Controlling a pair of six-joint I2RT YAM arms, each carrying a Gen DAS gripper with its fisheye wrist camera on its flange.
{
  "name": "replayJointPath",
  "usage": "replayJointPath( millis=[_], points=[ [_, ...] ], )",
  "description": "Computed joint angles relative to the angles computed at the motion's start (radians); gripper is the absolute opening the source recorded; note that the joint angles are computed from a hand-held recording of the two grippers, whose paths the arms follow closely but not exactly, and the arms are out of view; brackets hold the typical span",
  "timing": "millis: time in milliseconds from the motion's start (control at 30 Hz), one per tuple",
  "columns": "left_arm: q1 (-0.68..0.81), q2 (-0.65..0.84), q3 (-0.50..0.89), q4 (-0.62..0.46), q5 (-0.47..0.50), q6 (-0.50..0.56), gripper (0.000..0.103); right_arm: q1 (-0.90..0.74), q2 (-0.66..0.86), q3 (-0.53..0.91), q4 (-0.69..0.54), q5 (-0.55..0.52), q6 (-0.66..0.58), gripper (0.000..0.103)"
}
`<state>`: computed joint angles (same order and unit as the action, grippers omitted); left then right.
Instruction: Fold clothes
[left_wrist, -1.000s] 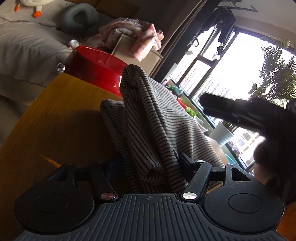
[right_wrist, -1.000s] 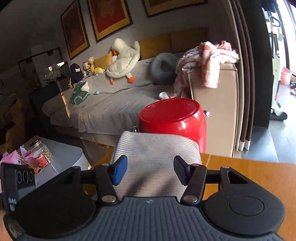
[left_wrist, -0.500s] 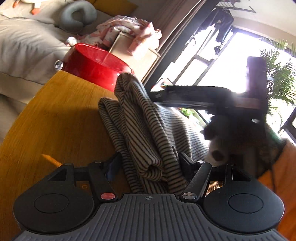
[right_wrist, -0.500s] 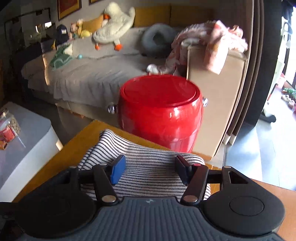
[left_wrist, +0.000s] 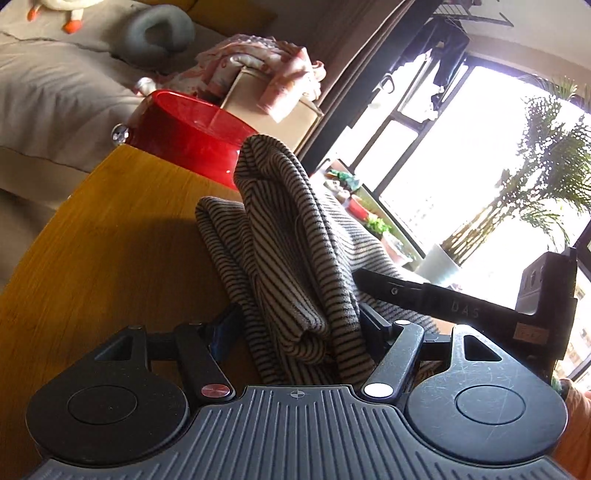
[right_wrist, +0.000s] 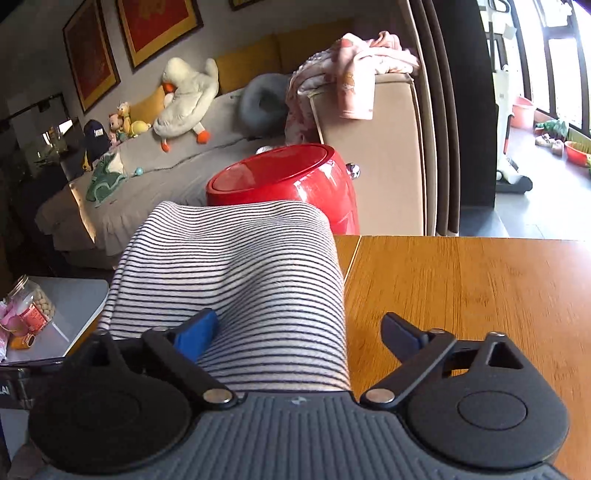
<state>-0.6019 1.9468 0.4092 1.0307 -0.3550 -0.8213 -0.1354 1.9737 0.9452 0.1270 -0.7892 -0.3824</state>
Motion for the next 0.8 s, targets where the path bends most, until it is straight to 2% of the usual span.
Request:
replayJointPath(
  millis=[67,167,200,267,333,433,533,633,700,800],
  points=[
    [-0.037,-0.007,-0.001,-0.009,-0.075,0.005,0.080,-0.023,0.000,-0.021,0.034,-0.036,0.025,0.096],
    [-0.132,-0.001,-0.018,0.043,-0.253,0.043,0.079,-0.071,-0.048,-0.139,0.187,-0.075,0.064,0.097],
    [-0.164,-0.004,-0.017,0.035,-0.305,0.041,0.081,-0.088,-0.065,-0.177,0.237,-0.084,0.075,0.098],
    [-0.231,-0.029,-0.005,-0.055,-0.384,-0.028,0.082,-0.127,-0.095,-0.230,0.273,-0.096,0.077,0.103],
    [-0.301,-0.056,0.021,-0.187,-0.465,-0.115,0.086,-0.175,-0.121,-0.250,0.213,-0.120,0.034,0.103],
    [-0.385,-0.098,0.110,-0.494,-0.536,-0.279,0.091,-0.268,-0.161,-0.269,0.070,-0.159,-0.064,0.103],
    [-0.444,-0.098,0.240,-0.839,-0.548,-0.460,0.095,-0.356,-0.204,-0.297,-0.033,-0.150,-0.157,0.103],
    [-0.497,-0.054,0.381,-1.137,-0.551,-0.598,0.099,-0.409,-0.237,-0.310,-0.103,-0.099,-0.242,0.103],
    [-0.519,-0.015,0.467,-1.297,-0.544,-0.666,0.103,-0.426,-0.248,-0.312,-0.134,-0.055,-0.288,0.103],
    [-0.519,0.039,0.575,-1.479,-0.524,-0.737,0.103,-0.423,-0.252,-0.317,-0.128,-0.026,-0.302,0.103]
  ],
)
